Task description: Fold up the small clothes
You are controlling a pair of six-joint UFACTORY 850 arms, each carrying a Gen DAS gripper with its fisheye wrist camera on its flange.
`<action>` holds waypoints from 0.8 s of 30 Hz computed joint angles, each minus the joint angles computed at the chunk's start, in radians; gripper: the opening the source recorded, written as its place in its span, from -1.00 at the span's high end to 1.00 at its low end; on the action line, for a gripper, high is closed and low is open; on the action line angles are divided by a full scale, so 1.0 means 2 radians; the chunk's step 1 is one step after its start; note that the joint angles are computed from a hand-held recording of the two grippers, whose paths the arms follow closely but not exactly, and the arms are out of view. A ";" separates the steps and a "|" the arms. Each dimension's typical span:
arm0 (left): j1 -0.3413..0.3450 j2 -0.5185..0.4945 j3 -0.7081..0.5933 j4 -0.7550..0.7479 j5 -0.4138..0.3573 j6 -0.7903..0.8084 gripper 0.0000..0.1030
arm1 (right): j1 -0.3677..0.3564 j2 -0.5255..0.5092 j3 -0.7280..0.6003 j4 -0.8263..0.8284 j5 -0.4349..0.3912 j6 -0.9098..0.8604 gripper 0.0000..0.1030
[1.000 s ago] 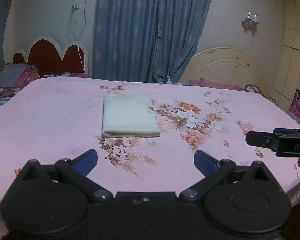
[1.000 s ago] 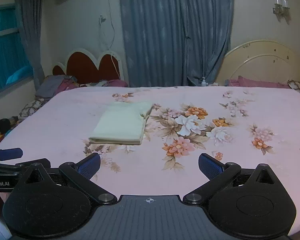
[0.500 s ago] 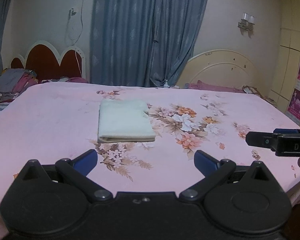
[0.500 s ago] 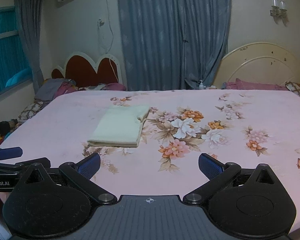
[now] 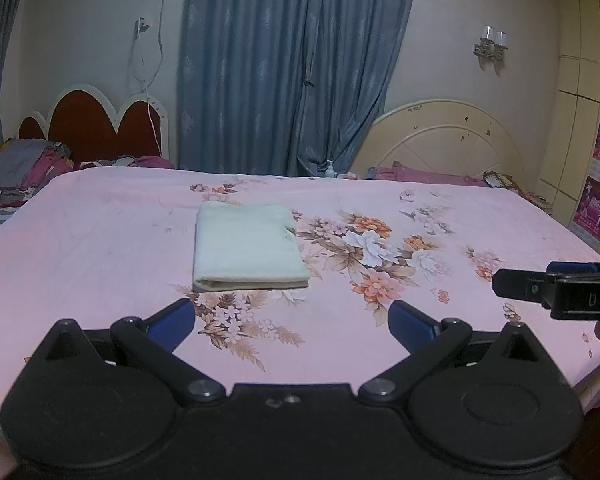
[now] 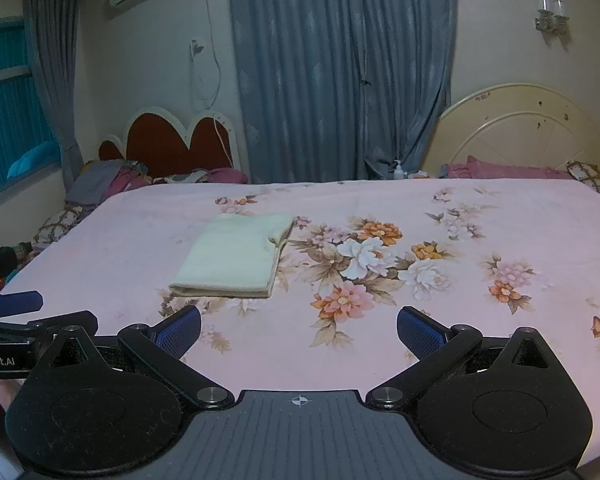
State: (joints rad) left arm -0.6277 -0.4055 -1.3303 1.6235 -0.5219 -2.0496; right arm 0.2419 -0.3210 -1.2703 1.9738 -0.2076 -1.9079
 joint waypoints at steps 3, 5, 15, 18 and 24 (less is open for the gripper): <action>0.002 -0.001 -0.001 0.002 0.000 0.000 -0.99 | 0.000 0.000 0.000 -0.001 0.000 0.001 -1.00; 0.004 0.000 -0.001 0.004 0.001 -0.001 -0.99 | 0.000 0.000 0.000 0.012 0.000 -0.013 -1.00; 0.004 0.000 -0.001 0.003 0.002 0.001 -0.99 | 0.002 -0.002 -0.003 0.005 0.002 -0.003 -1.00; 0.005 0.000 -0.001 0.005 0.002 -0.001 -0.99 | 0.002 -0.002 -0.003 0.012 0.003 -0.009 -1.00; 0.006 0.000 0.000 0.006 0.003 -0.001 -0.99 | 0.002 -0.003 -0.003 0.008 0.003 -0.008 -1.00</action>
State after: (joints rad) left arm -0.6166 -0.4054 -1.3305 1.6362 -0.5164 -2.0509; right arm 0.2465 -0.3261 -1.2768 1.9888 -0.2016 -1.9235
